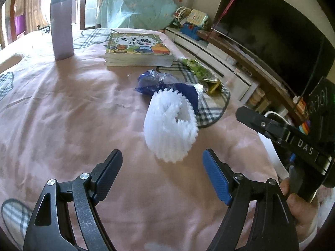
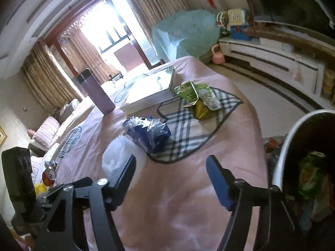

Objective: Collect trash
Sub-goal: 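Grasp the white plastic mesh with the left gripper while the right gripper grasps the blue plastic bag, then carry the white mesh and blue bag over the trash bin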

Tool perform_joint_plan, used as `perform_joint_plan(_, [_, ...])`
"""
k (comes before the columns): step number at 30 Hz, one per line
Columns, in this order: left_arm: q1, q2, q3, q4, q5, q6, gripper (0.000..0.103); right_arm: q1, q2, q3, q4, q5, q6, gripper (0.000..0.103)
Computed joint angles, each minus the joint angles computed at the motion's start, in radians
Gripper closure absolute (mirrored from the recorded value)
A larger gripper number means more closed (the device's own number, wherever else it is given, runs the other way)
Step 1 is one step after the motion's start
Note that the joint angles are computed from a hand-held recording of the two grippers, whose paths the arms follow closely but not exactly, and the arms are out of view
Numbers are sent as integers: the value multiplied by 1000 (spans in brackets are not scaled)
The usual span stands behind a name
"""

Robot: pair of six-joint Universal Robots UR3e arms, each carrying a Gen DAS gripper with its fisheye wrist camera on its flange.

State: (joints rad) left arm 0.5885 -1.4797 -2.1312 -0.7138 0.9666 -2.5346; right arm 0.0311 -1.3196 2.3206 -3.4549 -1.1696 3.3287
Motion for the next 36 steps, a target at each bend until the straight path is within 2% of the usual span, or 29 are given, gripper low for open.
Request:
perform_joint_plan(3, [-41,-83,32,89,24,-45,24,-7,57,-74,33,34,12,42])
perform_joint_plan(4, [-45,-101,41,98,21,-46,36,-8,73,-94,41,44,16,43])
perform_joint_plan(5, [-45,-119,56,89,13,-39,55,-8,93,-117,48,56,22,45])
perform_joint_plan(7, [-39,-153,101,23,-9,-12,76,-4,139,-179,73,78,33,46])
perform_joint_plan(8, [-31,-153,101,16,-18,-1,80,1,159,-208,87,85,36,46])
perform_joint_plan(13, [48,-75,63,-54,-53,73,82,51,245,-348,154,86,36,49])
perform_joint_plan(14, [79,-52,55,-84,-68,94,82,59,255,-370,170,85,33,57])
perform_joint_plan(15, [97,-37,49,-100,-77,106,82,76,268,-396,193,76,26,73])
perform_joint_plan(16, [125,-19,42,-123,-88,123,82,87,274,-409,208,66,17,83])
perform_joint_plan(17, [145,-9,42,-142,-95,134,82,96,273,-409,208,53,13,85])
perform_joint_plan(23, [231,24,45,-260,-128,223,82,115,190,-282,124,23,28,89])
perform_joint_plan(26, [246,41,48,-336,-141,282,82,116,108,-158,49,0,50,90])
perform_joint_plan(32, [267,153,10,-515,-160,436,82,140,-84,119,-92,-120,112,90])
perform_joint_plan(36, [294,265,-6,-687,-162,560,82,113,-228,309,-163,-146,144,90])
